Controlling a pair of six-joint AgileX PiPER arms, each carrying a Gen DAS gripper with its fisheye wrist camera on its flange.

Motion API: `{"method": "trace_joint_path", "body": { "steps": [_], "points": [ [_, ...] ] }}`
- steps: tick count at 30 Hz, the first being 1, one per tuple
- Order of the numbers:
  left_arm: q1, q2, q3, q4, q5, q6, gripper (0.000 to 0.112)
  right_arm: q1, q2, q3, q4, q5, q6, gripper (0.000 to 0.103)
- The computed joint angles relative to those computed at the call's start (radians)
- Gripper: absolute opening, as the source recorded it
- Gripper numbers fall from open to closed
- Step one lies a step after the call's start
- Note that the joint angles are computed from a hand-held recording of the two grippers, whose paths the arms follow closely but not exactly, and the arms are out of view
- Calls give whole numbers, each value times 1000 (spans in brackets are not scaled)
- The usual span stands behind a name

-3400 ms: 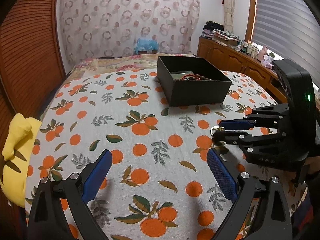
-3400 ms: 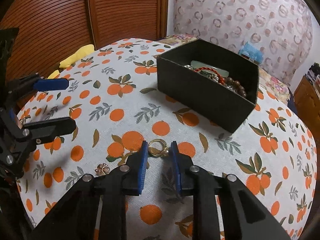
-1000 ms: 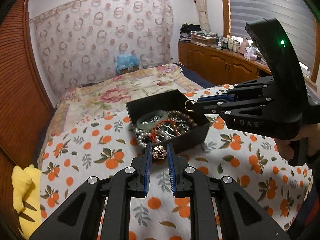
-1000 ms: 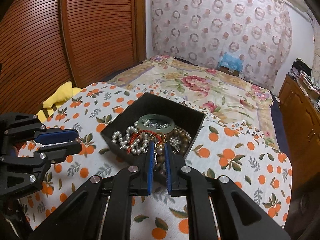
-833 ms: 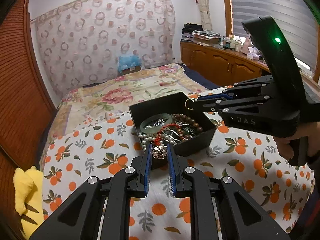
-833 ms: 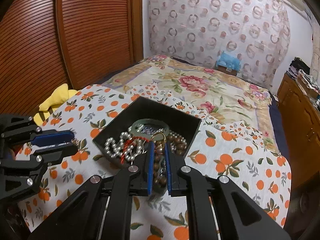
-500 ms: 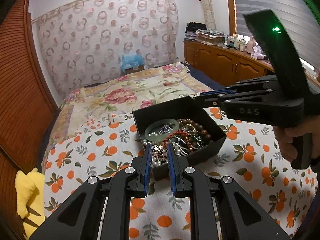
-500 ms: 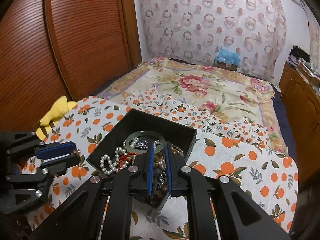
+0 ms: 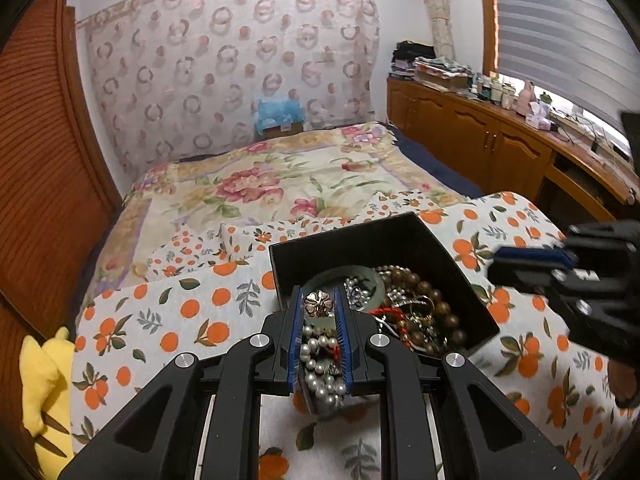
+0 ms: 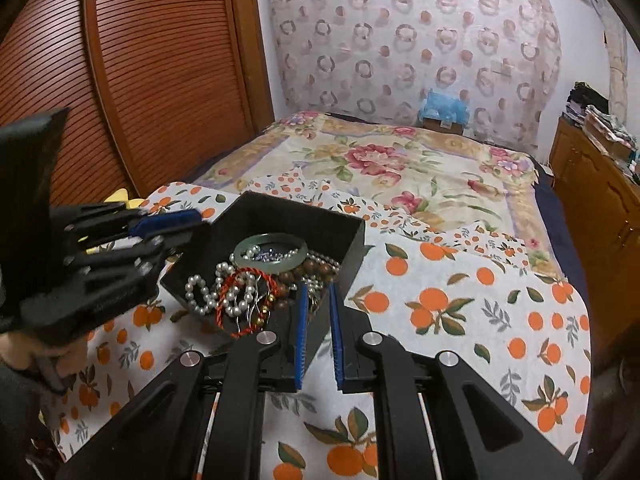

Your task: Organize jewelry

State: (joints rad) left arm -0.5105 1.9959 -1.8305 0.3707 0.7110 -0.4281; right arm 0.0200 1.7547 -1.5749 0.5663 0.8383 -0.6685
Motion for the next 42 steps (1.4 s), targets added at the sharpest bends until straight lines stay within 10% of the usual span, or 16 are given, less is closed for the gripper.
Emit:
{"method": "trace_joint_path", "body": {
  "steps": [6, 18, 21, 25, 33, 42],
  "points": [
    [2, -6, 19, -1, -5, -15, 19, -29, -45, 75, 67, -23, -53, 12],
    [-27, -145, 243, 100, -96, -154, 66, -50, -176, 275, 180, -113, -135, 14],
    [-42, -180, 296, 158, -93, -228, 67, -55, -228, 343, 219, -156, -161, 42],
    [-78, -271, 421, 295, -118, -401, 92, -70, -315, 438, 262, -203, -178, 53],
    [-164, -406, 566, 449, -73, -612, 96, -93, -507, 580, 277, -269, -177, 94],
    [-264, -523, 666, 564, 17, -771, 96, -92, -649, 651, 165, -309, -52, 101]
  ]
}}
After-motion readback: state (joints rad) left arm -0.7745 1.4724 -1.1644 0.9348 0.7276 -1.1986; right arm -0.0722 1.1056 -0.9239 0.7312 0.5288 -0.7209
